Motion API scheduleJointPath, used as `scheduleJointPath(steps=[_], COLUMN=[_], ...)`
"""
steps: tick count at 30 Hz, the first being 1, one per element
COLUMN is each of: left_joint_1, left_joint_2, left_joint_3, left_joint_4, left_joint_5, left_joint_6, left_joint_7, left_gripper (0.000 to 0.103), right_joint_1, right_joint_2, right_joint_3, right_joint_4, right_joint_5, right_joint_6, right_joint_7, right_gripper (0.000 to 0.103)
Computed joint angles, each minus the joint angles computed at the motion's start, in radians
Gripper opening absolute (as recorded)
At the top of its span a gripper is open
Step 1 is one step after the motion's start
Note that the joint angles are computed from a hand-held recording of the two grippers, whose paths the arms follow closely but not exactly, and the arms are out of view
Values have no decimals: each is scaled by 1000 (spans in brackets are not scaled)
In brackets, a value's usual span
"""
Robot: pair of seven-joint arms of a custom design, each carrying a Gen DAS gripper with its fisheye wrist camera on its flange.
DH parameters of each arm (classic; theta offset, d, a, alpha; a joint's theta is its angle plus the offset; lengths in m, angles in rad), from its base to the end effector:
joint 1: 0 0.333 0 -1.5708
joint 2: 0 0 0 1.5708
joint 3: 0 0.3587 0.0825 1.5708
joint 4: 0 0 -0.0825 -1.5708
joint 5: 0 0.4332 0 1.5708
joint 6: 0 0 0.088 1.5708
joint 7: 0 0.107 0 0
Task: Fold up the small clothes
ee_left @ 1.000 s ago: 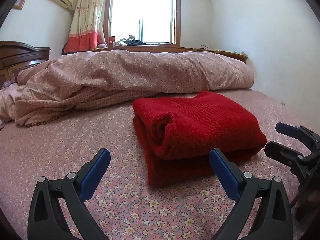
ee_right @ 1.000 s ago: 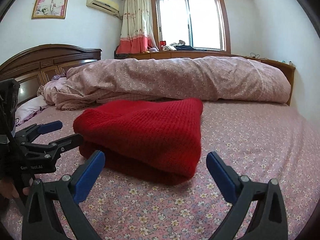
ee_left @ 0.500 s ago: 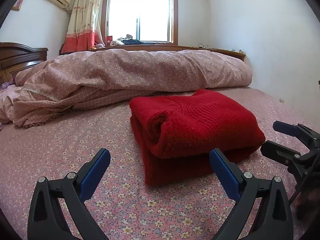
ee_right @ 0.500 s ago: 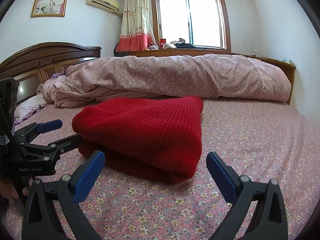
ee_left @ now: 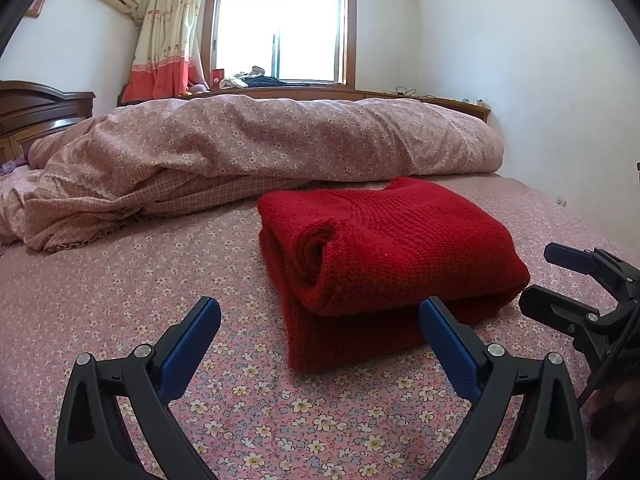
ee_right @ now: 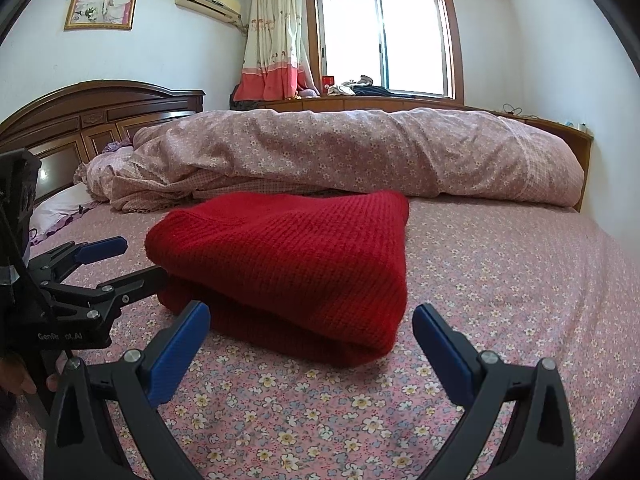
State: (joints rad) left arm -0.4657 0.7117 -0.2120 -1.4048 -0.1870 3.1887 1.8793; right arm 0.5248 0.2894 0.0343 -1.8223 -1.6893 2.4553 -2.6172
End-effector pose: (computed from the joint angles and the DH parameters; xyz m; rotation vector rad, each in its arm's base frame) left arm 0.7013 -0.4707 0.4273 -1.0442 2.1344 -1.3066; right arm 0.6062 0.3773 0.4297 -1.2692 1.6495 -1.0742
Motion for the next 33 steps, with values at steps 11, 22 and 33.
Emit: scheduleJointPath(steps=[11,22,33], left_joint_1=[-6,-5,3], left_joint_2=[4,3,4], left_joint_3=[9,10,-1], left_joint_4=[6,6,3], left_joint_5=[4,8,7], left_joint_6=[-7,-10,-7], left_joint_7=[-8,-14,-9], left_gripper=[96,96,96], right_joint_1=[-4,-7,-14], right_joint_2=[1,3,8], right_joint_3=[-3,-5,-9], right_joint_4=[0,6,6], right_joint_5=[9,16,16], right_joint_6=[18,27,54], right_joint_7=[-9,-19,-18], right_gripper=[103,103,103])
